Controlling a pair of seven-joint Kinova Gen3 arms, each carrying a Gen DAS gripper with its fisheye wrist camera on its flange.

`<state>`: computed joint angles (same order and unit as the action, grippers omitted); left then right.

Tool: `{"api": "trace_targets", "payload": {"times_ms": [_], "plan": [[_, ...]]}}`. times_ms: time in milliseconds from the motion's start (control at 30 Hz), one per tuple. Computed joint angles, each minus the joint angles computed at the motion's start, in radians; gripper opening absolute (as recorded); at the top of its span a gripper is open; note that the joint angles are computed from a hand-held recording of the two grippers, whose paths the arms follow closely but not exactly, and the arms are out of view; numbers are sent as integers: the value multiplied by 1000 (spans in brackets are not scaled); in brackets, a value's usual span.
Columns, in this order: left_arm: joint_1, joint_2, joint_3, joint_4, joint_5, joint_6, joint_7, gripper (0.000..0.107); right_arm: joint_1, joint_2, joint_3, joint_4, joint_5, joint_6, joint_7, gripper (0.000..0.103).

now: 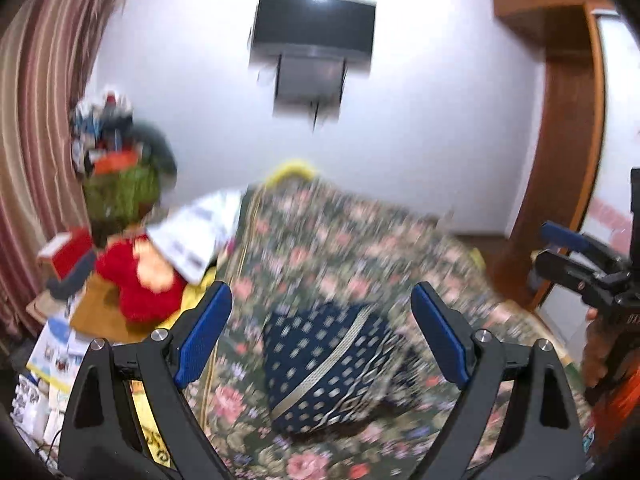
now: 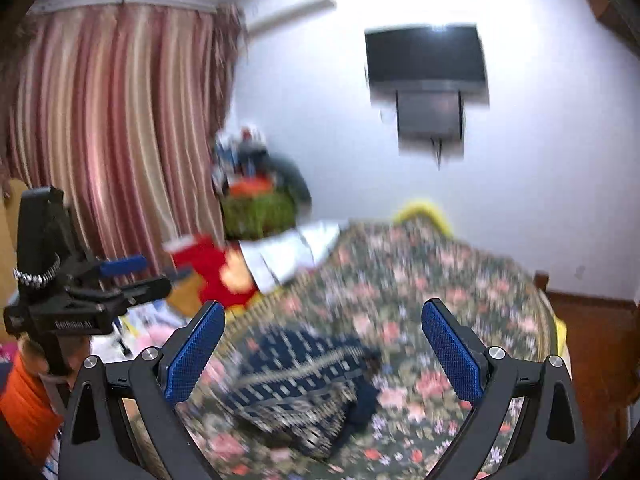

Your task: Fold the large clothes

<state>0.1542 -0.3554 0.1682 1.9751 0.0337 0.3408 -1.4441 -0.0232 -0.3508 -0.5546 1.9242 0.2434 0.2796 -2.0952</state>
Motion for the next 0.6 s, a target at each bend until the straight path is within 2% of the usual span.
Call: {"api": "trace_targets", "payload": {"times_ms": [133, 300, 400, 600], "plan": [[-91, -144, 119, 45, -28, -47, 75, 92, 68, -150, -51, 49, -32, -51, -41, 98], [-239, -307, 262, 92, -34, -42, 172, 92, 136, -281, -115, 71, -111, -28, -42, 98], [-273, -367, 292, 112, -23, -27, 200, 92, 179, -337, -154, 73, -156, 10, -48, 99], [-279, -411, 302, 128, -12, 20, 225, 92, 188, -379, -165, 75, -214, 68, -43, 101]]}}
